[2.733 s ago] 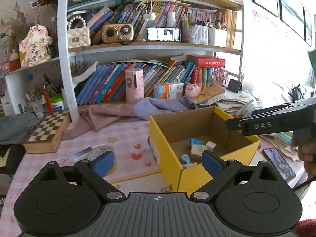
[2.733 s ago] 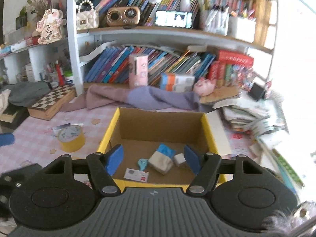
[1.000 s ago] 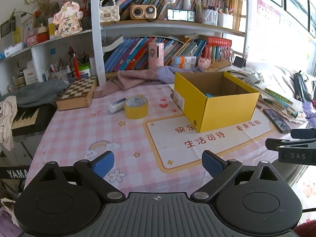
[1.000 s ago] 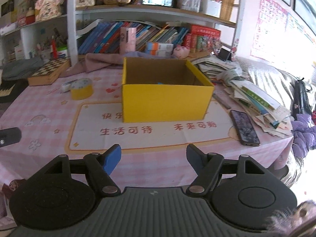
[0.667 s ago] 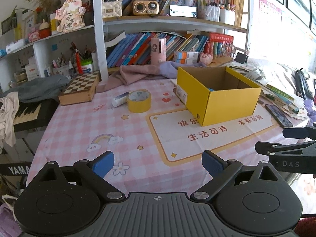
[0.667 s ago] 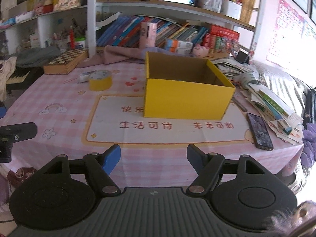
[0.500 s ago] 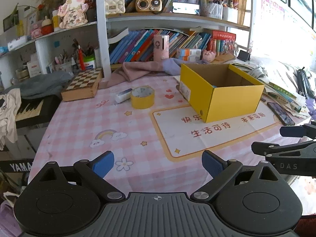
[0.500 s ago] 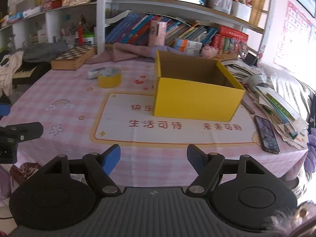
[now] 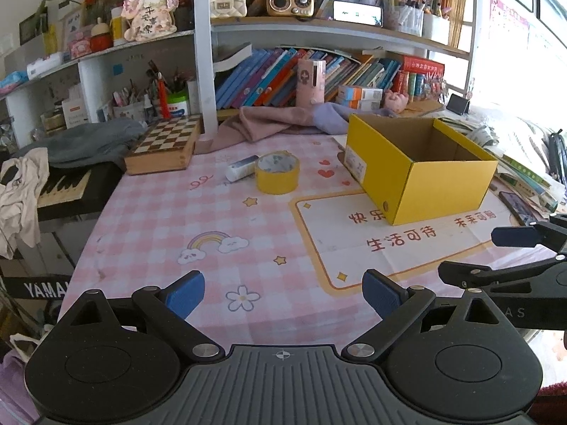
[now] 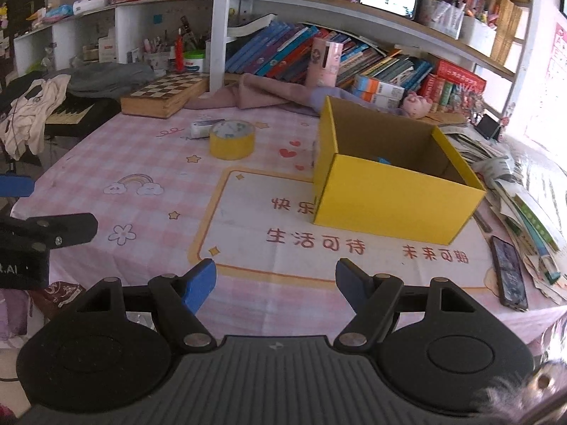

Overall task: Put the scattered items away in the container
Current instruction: 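Move the right tool toward the yellow tape roll while the left tool approaches the spray bottle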

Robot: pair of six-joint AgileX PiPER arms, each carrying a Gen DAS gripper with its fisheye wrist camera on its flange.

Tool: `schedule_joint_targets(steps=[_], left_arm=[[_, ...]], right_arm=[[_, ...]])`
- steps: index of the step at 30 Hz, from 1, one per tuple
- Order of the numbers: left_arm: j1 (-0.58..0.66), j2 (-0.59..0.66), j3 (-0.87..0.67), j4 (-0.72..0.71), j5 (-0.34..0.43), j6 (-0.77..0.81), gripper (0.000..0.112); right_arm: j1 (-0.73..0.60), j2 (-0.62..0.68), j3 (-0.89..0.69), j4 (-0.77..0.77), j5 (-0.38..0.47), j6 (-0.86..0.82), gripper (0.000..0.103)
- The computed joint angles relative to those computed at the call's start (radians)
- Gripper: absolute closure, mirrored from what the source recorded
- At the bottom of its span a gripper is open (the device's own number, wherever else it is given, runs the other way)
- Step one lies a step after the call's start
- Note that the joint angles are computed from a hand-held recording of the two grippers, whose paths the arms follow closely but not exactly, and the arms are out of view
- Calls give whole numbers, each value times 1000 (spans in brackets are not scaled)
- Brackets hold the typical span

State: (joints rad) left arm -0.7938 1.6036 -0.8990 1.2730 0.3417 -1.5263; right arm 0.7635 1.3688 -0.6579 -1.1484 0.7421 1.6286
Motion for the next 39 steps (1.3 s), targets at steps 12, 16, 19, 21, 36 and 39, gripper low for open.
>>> schedule_joint_targets(steps=[12,16,19,21,36,39], left_arm=[[102,169,-213,-111,0,175,15],[145,238,-327,-165,-3,258,15],[181,298,-426,-243,-10,360,15],[200,347,-503,-304,0,444,15],[292,817,-1264,-828,240,1093,15],[310,925,-1462,-890,324,1167,15]], right_arm=[[-273,197,-184,-62,-298,-177,30],[-348,282,-284,-6,-382,-313,30],[-399,353,-373,91,-428,-455,30],[-425,396,-429,162,-448,-541,30],[-547,833,-1078,853,-320,-1245,34],[-561,937,-1251,897,-236,-1294,35]])
